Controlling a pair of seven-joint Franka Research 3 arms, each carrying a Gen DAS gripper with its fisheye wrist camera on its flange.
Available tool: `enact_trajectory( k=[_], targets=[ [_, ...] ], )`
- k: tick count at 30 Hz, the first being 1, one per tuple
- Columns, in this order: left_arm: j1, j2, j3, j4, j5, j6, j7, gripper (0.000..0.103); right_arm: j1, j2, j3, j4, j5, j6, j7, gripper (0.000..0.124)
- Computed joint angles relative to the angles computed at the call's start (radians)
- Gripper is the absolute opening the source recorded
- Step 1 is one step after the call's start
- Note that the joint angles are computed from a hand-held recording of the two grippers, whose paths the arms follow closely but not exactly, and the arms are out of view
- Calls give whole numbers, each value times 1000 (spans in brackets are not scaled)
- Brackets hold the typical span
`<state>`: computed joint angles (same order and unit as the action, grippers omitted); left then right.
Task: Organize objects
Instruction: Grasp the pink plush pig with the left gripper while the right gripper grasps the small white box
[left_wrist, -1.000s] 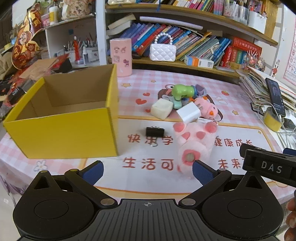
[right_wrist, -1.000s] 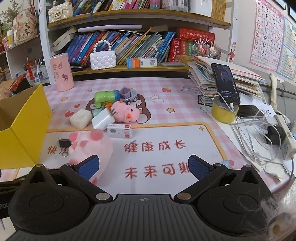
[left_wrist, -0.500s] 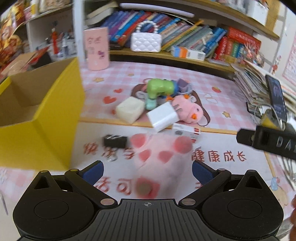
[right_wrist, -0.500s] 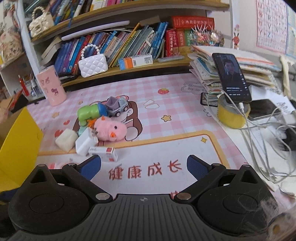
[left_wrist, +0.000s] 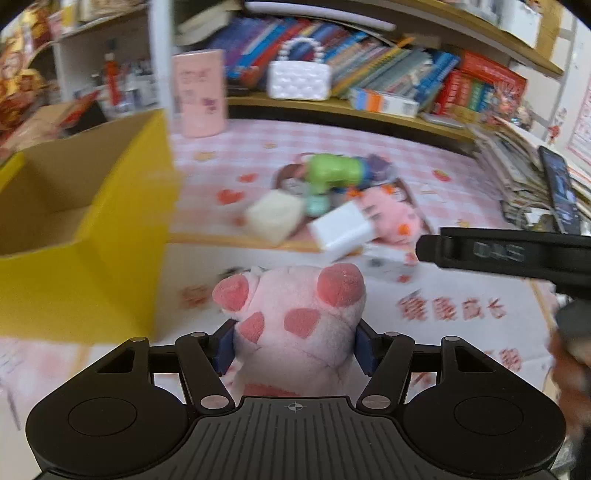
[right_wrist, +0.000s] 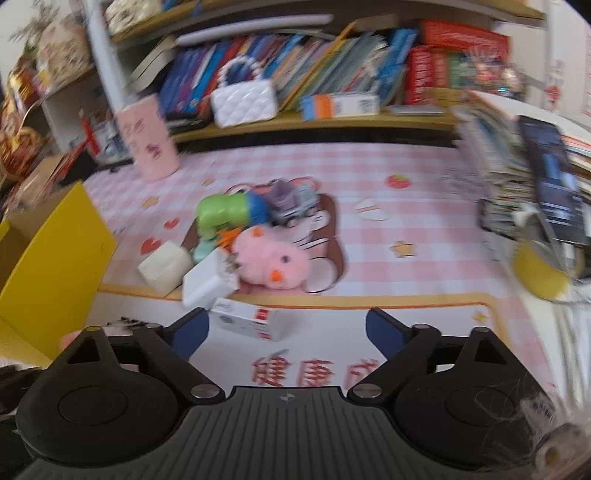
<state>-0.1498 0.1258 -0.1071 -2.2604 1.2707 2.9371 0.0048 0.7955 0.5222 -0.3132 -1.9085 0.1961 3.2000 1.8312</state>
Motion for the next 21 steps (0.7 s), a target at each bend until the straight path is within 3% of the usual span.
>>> enact_trajectory(
  k=[2,8,11,13,21],
  targets=[
    [8,-53,-6,-62,-70,-28,26,62,-33,52,41,60,-10,-16,-21,79],
    [34,-162,-43,-165,-174,-122,-13,62,-56,176,71,230,-35,-108,21,62],
    [41,-188,-65,-178,-173,-160,-38,62,13,213,-14,262,-83,-116,85,53],
    [45,-198,-74,-181,-172,-180,-41,62,28,222,-35,264,-111,-108,105,52],
    [93,-233,-73,-215,-62,-106,-162,62,27,122,-17,142,-139,-75,123,52]
  ],
)
